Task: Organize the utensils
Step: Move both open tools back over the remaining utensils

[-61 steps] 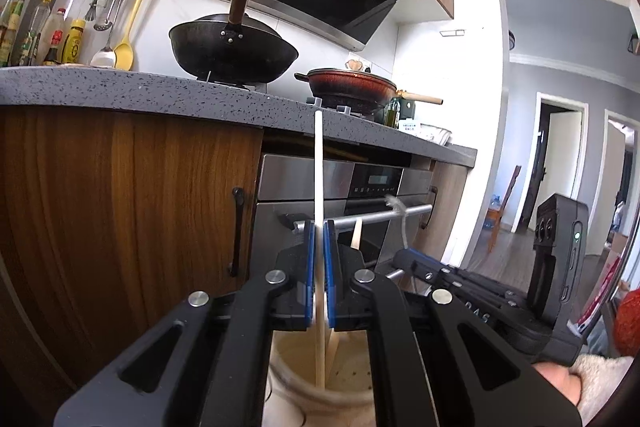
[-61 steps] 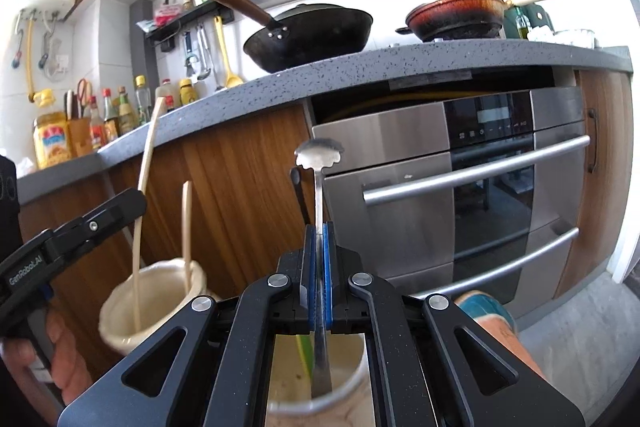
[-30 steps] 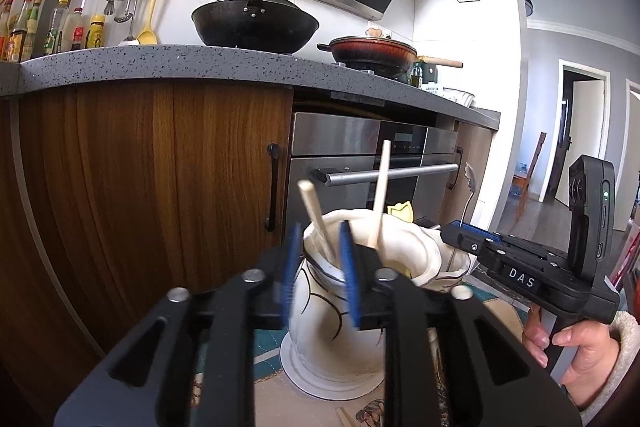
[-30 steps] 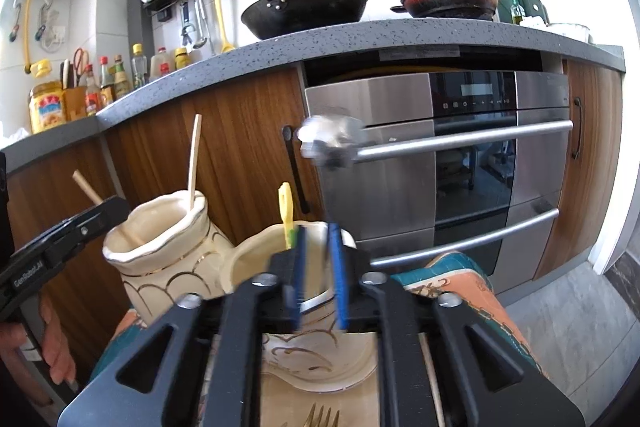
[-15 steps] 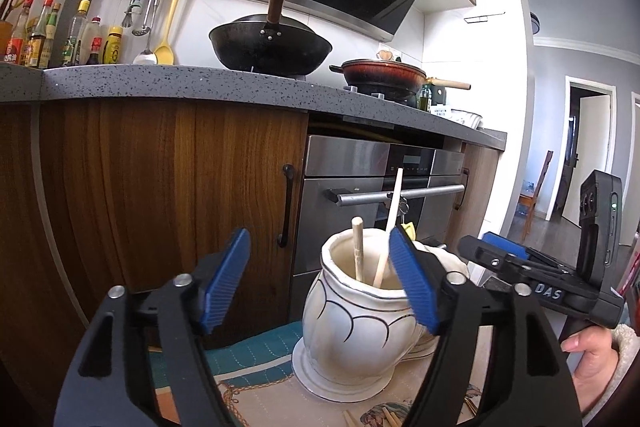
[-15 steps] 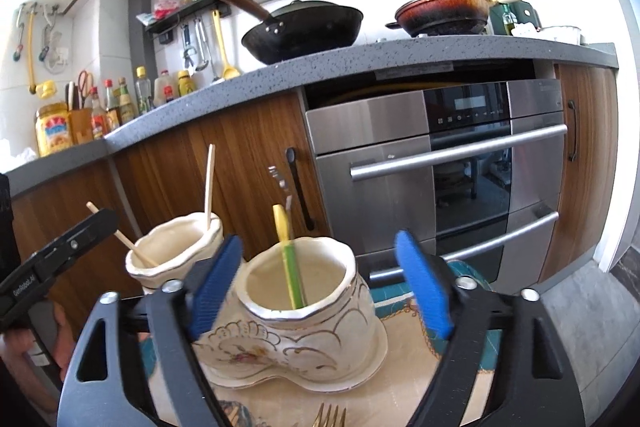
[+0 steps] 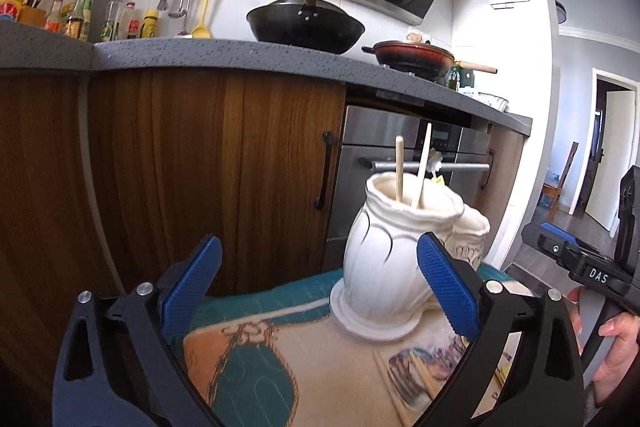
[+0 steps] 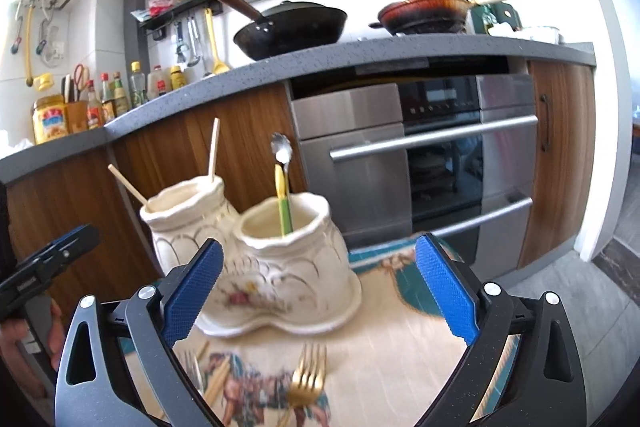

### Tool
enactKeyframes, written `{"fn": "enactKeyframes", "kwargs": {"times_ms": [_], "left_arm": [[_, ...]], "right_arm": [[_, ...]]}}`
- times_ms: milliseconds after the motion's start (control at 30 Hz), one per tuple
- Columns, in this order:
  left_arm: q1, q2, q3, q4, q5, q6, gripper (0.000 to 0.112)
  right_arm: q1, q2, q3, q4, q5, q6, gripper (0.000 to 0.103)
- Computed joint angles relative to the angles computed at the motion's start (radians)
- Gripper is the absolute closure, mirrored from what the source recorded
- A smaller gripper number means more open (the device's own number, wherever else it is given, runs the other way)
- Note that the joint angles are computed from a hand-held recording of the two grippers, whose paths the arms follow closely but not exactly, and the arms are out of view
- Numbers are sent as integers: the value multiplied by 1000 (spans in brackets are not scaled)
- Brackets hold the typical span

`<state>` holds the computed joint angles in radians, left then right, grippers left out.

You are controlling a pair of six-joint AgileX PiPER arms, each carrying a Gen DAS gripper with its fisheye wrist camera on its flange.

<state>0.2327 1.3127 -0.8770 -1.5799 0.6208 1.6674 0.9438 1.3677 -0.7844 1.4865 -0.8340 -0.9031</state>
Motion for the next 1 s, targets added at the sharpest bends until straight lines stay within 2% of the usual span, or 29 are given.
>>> {"fn": "enactKeyframes", "kwargs": {"times_ms": [333, 433, 500, 567, 733, 900, 1000], "left_arm": [[70, -109, 135, 157, 41, -89, 16], [37, -132, 164, 246, 13, -144, 16], [38, -152, 177, 259, 21, -150, 16], [17, -169, 181, 307, 7, -193, 16], [-51, -182, 177, 438, -33, -317, 16], [-190, -157, 139, 763, -83, -628, 17], [-263, -134, 129, 935, -89, -781, 27]], "right_arm": [[72, -47, 94, 112, -28, 71, 6], [101, -76, 139, 115, -62, 131, 5], [100, -87, 155, 135, -48, 138, 5], [98, -92, 165, 148, -34, 138, 5], [135, -85, 165, 197, -65, 95, 5], [132, -57, 141, 231, -26, 45, 5], [129, -39, 122, 253, -6, -4, 5]]}}
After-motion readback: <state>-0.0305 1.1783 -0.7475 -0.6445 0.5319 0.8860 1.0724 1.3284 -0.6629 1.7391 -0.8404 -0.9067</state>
